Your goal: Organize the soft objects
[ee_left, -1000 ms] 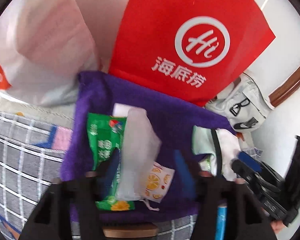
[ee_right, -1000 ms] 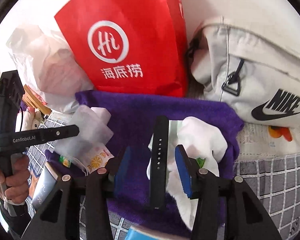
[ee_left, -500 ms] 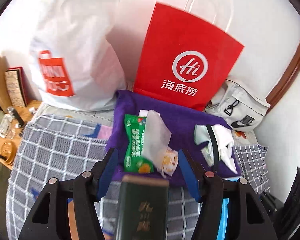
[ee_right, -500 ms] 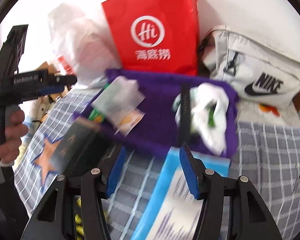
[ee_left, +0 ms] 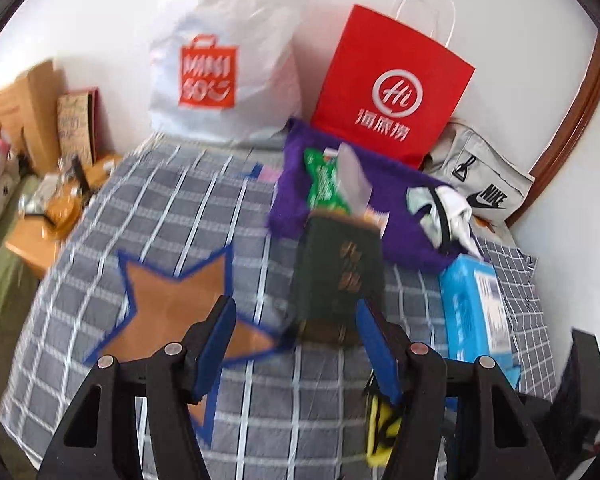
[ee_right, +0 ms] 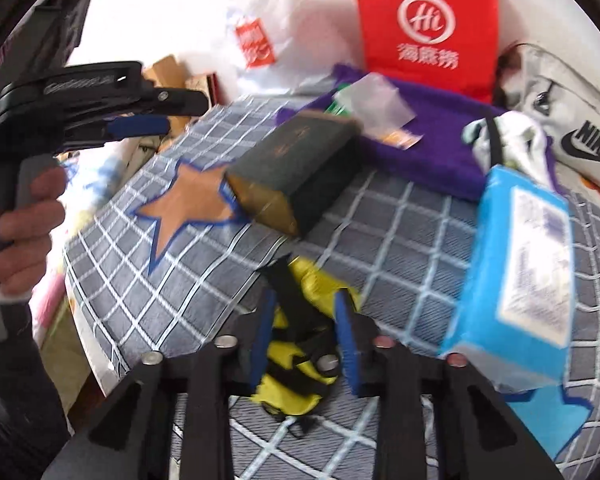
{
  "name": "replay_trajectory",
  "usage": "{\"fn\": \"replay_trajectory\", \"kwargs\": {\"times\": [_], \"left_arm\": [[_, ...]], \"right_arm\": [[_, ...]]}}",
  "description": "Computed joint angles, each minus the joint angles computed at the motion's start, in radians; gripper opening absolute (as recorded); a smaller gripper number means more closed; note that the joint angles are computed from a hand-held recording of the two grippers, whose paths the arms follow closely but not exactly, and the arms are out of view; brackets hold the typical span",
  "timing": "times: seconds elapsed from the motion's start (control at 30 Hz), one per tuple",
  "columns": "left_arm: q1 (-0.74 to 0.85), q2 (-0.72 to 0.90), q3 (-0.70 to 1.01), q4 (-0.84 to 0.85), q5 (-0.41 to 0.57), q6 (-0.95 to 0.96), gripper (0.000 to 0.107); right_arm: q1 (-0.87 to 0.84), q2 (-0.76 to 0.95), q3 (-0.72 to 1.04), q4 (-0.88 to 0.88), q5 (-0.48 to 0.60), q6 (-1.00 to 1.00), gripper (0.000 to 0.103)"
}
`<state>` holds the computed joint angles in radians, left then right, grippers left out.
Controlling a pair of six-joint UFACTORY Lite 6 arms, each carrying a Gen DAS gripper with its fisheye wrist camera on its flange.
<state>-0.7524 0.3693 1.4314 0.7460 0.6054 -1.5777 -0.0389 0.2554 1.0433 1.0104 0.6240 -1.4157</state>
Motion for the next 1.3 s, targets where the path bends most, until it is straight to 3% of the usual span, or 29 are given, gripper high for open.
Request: {"fn": "replay_trajectory", "kwargs": {"times": [0.17, 0.3, 0.43, 0.5, 0.6, 0.63, 0.67, 0.7, 0.77, 0.9, 1.1, 1.2, 1.3], "left_arm": [[-0.014, -0.152, -0.268, 0.125, -0.133, -0.230, 0.060], [-0.040, -0.257, -0.446, 0.371, -0.212, -0.537, 0.060], [-0.037, -0.297, -0.545, 0.582, -0.293, -0.786, 0.060], [-0.045, -0.304, -0.561, 0.614, -0.294, -0.823, 0.060], [-0.063, -0.320, -0.585, 0.638, -0.281, -0.858, 0.060], [-0.066, -0.327, -0.594, 0.647, -0.281, -0.875, 0.060], [-0.068, -0.334, -0.603, 0.664, -0.282, -0.896, 0.060], [-0.072, -0.342, -0.614, 0.689, -0.285, -0.927, 0.060], [-0.077, -0.349, -0.627, 0.705, -0.285, -0.948, 0.060], [-0.086, -0.365, -0.656, 0.747, -0.300, -1.006, 0.060], [-0.119, -0.391, -0.679, 0.727, -0.270, -1.004, 0.060], [-0.123, -0.394, -0.685, 0.756, -0.266, -1.036, 0.060], [-0.108, -0.393, -0.693, 0.792, -0.287, -1.070, 0.060]], "right_arm": [[0.056, 0.029, -0.026, 0.014, -0.043, 0.002, 0.026], [0.104, 0.050, -0.035, -0.009, -0.165, 0.043, 0.026], [0.112, 0.099, 0.009, -0.042, -0.143, 0.076, 0.030], [0.128, 0.129, 0.032, -0.085, -0.139, 0.101, 0.037], [0.139, 0.123, 0.016, -0.035, -0.163, 0.053, 0.036], [0.138, 0.121, 0.013, -0.029, -0.169, 0.050, 0.032], [0.141, 0.117, 0.010, -0.037, -0.189, 0.062, 0.019], [0.139, 0.129, 0.025, -0.046, -0.180, 0.077, 0.013], [0.112, 0.140, 0.051, -0.028, -0.106, 0.082, 0.000], [0.104, 0.090, 0.018, 0.027, -0.080, 0.044, 0.000], [0.164, 0.035, -0.038, 0.042, -0.187, 0.009, 0.004], [0.174, 0.031, -0.036, 0.061, -0.193, -0.026, 0.016], [0.211, 0.063, -0.004, 0.011, -0.245, 0.022, 0.020]]}}
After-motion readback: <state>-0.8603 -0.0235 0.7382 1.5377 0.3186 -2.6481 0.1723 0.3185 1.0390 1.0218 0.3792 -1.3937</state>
